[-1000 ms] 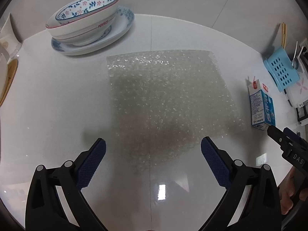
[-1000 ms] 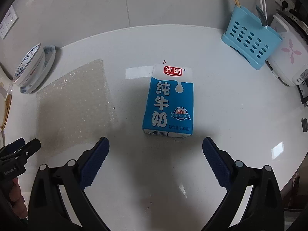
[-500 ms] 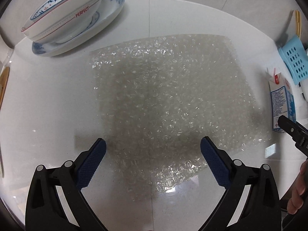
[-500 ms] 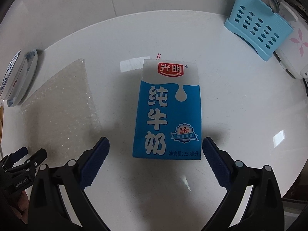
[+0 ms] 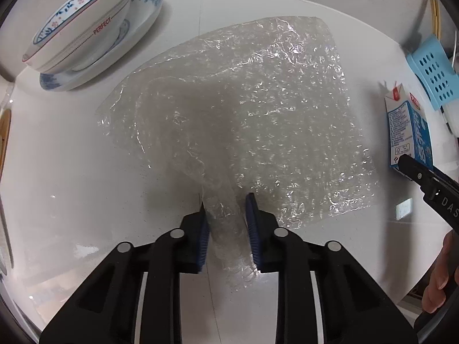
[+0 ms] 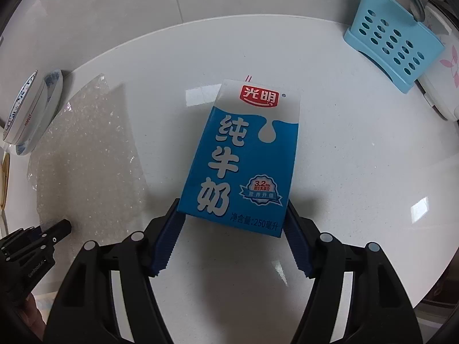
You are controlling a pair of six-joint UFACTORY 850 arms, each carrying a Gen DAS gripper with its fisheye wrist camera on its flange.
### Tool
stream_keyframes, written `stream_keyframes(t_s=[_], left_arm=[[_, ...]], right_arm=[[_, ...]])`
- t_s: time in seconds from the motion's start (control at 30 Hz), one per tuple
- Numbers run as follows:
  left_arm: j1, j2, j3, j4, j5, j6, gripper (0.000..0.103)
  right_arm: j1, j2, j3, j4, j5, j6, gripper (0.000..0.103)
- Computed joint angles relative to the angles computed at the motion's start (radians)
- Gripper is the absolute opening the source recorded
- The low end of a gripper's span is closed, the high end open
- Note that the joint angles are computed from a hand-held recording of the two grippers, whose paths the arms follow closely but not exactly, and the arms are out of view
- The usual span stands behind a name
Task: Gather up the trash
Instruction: 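Lift the bubble wrap and milk carton and carry them down over the bin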
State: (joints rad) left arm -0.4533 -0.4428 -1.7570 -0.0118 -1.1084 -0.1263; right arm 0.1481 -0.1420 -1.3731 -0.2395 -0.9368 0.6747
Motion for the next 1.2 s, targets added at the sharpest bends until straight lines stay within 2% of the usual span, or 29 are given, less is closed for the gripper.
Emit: stream_keyframes(t_s=[0.07, 0.23, 0.7, 1.2], left_arm=[[-0.001, 0.004, 0.005, -0.005, 0.003, 0.003, 0.015], [-0.004, 0.044, 0.056, 0.01, 0.024, -0.015, 0.012], [-0.004, 0.209, 0.2, 0.008, 0.077, -0.018, 0.011], [0.005, 0.385, 0.318, -0.025, 0.078, 0.013, 0.011]], right_arm=[[0.004, 0.003, -0.001, -0.004, -0.001, 0.0, 0.065], [0.009, 0.023, 0.001, -0.009, 0.003, 0.004, 0.065], [0.053, 0.137, 0.034, -0.065, 0.003, 0.046, 0.064], [0.134, 0.301, 0.117, -0.135, -0.008, 0.095, 0.064]])
